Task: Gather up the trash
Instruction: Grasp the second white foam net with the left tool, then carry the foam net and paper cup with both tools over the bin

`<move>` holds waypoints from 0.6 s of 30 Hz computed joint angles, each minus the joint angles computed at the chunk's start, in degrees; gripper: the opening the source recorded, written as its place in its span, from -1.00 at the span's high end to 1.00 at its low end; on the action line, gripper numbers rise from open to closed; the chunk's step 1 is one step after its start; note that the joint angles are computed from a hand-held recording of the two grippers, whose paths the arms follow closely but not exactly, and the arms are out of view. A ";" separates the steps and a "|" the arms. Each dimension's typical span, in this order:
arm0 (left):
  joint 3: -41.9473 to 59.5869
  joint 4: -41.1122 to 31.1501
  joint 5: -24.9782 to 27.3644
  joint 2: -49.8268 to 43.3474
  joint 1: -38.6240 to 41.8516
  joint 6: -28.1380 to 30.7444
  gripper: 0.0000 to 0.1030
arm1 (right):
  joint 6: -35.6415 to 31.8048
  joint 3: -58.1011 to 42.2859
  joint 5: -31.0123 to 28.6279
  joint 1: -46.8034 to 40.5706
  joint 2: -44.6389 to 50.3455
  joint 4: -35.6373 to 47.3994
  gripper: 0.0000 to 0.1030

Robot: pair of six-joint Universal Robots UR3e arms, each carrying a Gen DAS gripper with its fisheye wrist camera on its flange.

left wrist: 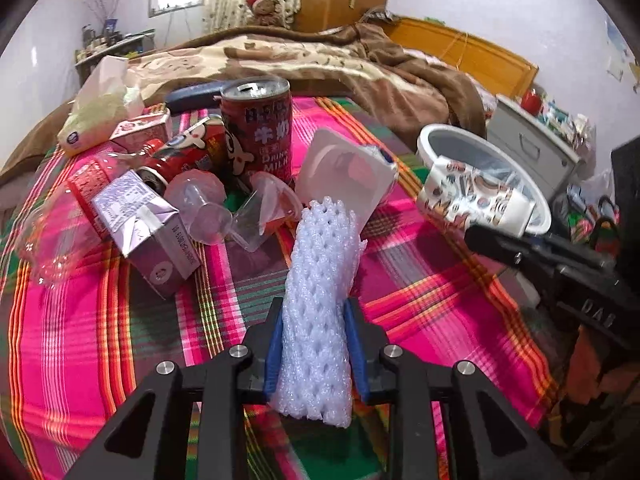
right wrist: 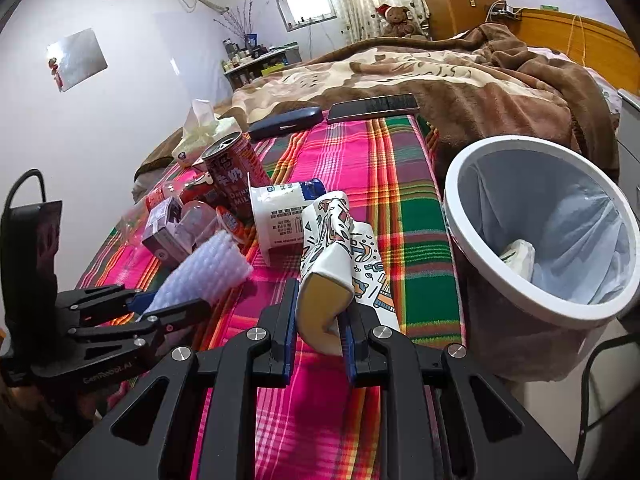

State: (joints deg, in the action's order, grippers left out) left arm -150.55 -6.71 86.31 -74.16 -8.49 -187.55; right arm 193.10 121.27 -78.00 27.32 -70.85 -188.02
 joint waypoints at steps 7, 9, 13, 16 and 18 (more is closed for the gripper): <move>0.90 -2.46 1.94 4.79 -3.22 -4.54 0.44 | 0.50 1.65 -0.30 -0.05 -1.87 -1.57 0.63; 2.39 -3.58 2.98 4.86 -4.91 -5.58 0.44 | 0.53 2.33 -0.46 -0.11 -2.59 -1.96 0.63; 6.10 -3.38 6.57 2.23 -9.83 -8.27 0.44 | 0.56 3.70 -0.83 -0.59 -4.14 -2.99 0.63; 9.09 -3.34 8.50 -0.33 -12.58 -9.55 0.44 | 0.37 4.59 -1.36 -1.06 -5.42 -3.30 0.63; 11.01 -2.93 9.50 -2.06 -14.21 -10.55 0.44 | 0.12 5.49 -1.24 -1.87 -6.44 -3.62 0.63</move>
